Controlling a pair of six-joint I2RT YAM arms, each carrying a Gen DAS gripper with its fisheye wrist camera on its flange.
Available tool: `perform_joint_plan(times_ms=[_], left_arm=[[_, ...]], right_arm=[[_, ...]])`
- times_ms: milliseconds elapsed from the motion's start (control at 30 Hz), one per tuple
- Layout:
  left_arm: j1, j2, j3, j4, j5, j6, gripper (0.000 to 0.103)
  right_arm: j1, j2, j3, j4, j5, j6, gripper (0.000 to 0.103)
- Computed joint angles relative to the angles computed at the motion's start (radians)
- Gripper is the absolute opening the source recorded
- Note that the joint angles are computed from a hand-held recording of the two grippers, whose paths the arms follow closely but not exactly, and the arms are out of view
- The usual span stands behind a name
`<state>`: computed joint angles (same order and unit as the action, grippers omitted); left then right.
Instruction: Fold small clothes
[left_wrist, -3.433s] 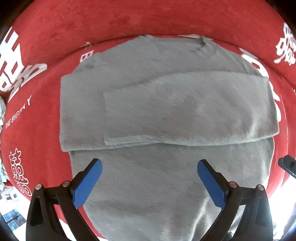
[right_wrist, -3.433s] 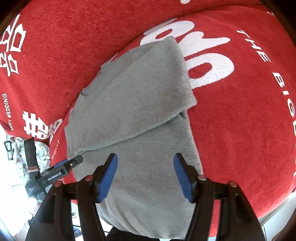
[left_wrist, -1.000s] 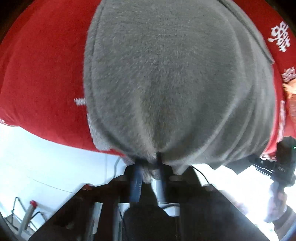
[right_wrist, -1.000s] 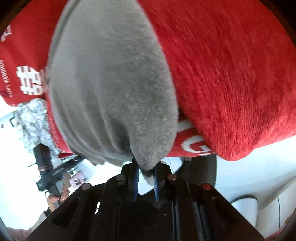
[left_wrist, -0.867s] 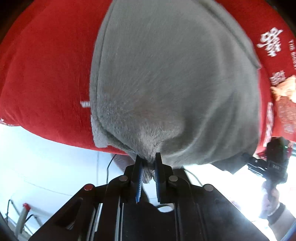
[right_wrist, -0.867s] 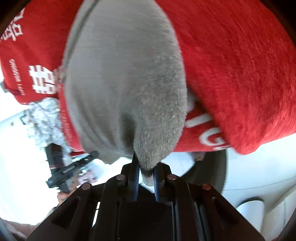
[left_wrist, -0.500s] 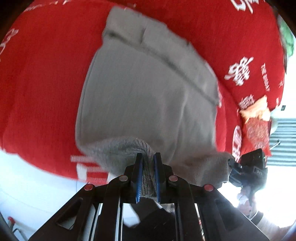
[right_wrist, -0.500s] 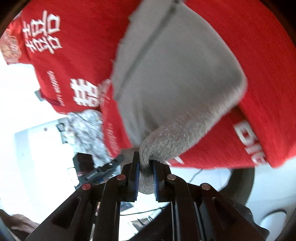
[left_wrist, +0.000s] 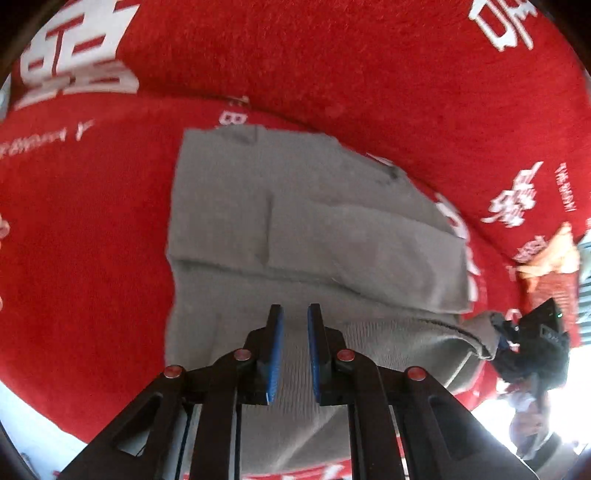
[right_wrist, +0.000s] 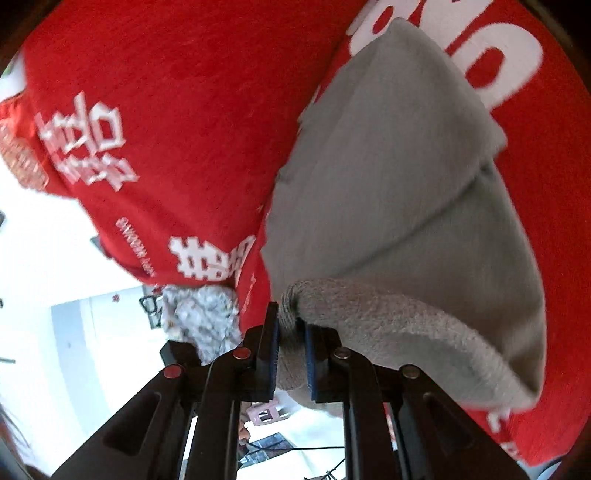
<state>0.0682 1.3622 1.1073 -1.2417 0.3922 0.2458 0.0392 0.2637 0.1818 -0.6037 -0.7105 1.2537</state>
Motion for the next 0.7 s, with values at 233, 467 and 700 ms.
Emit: perform_joint_plan(times_ms=[233, 467, 700], left_arm=[[-0.072, -0.003, -0.017, 0.013, -0.148, 0.050, 0.088], [-0.052, 0.099, -0.117, 0.013, -0.222, 0.096, 0.088], [-0.011, 0.181, -0.146, 0.015, -0.165, 0.142, 0.088]], right_arm=[[-0.104, 0.450, 0.021, 0.184, -0.078, -0.173, 0.017], [-0.043, 0.679, 0.197, -0.025, 0.068, -0.467, 0.054], [0.162, 0.782, 0.396, -0.160, 0.396, -0.594, 0.058]])
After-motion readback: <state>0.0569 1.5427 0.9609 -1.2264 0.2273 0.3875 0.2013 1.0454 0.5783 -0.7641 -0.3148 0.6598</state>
